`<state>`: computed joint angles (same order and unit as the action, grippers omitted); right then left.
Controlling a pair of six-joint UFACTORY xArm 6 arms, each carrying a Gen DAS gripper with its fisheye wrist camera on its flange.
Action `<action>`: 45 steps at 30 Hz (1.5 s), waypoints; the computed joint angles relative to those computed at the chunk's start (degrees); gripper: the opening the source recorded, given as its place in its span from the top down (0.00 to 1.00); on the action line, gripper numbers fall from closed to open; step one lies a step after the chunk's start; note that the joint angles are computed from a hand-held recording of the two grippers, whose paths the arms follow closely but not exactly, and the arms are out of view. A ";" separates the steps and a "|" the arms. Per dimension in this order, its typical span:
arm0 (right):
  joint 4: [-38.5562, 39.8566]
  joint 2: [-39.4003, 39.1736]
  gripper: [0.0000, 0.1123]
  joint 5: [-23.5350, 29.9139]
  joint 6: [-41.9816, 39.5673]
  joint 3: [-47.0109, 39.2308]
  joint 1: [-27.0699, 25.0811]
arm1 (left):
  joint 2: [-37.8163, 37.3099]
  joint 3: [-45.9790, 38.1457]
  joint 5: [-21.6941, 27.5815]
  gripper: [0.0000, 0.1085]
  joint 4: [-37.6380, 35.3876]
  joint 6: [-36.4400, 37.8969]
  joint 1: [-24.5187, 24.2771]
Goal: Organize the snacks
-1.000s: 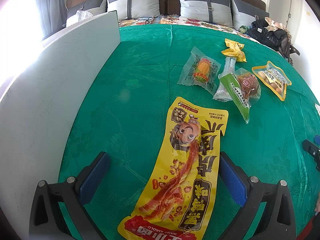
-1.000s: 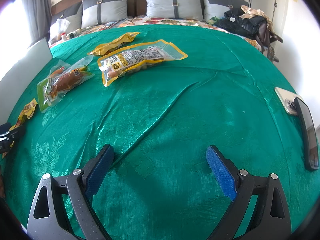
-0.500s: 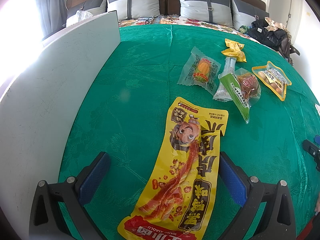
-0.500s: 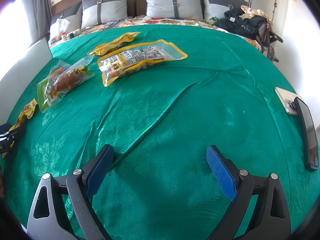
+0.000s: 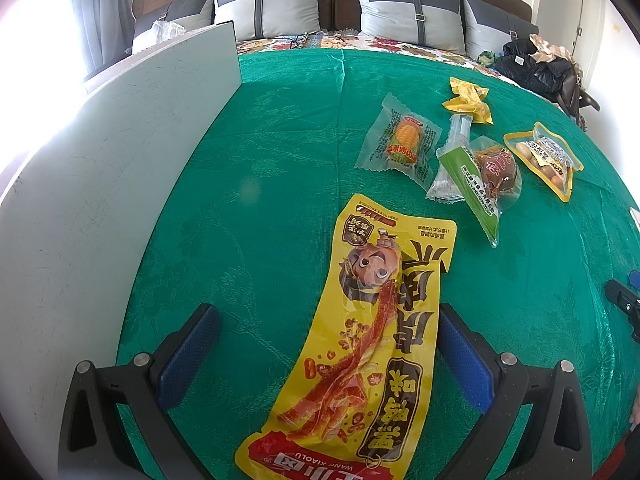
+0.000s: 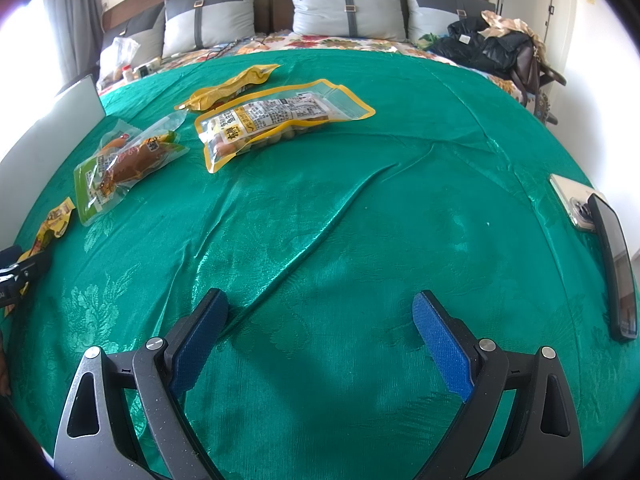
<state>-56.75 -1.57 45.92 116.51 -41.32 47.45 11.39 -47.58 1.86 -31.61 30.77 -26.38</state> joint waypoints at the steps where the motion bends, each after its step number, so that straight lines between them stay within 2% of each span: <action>1: 0.00 0.00 0.15 0.00 0.00 0.00 0.00 | 0.00 -0.01 0.00 0.05 -0.07 0.07 -0.01; 32: 0.70 -1.03 0.16 -0.69 -0.01 0.17 0.29 | 0.01 -0.07 0.03 0.05 -0.52 0.43 -0.04; 35: -3.89 -2.19 0.16 -3.82 5.75 -0.62 0.36 | -0.06 0.04 -0.05 0.05 -1.05 0.85 -0.11; 36: -5.71 -1.93 0.16 -6.35 6.61 -1.37 -0.54 | 0.01 -0.06 -0.01 0.05 -0.96 0.80 -0.09; 40: -8.47 3.85 0.16 -22.48 6.63 -7.75 -8.40 | 0.01 -0.06 -0.04 0.05 -1.21 1.00 -0.13; 43: 0.67 11.45 0.16 -32.07 0.13 -15.03 -13.85 | -0.03 0.01 -0.10 0.05 -1.48 1.21 -0.17; 45: 11.91 16.15 0.16 -32.17 -9.79 -20.55 -14.74 | 0.02 -0.05 -0.08 0.05 -1.47 1.20 -0.17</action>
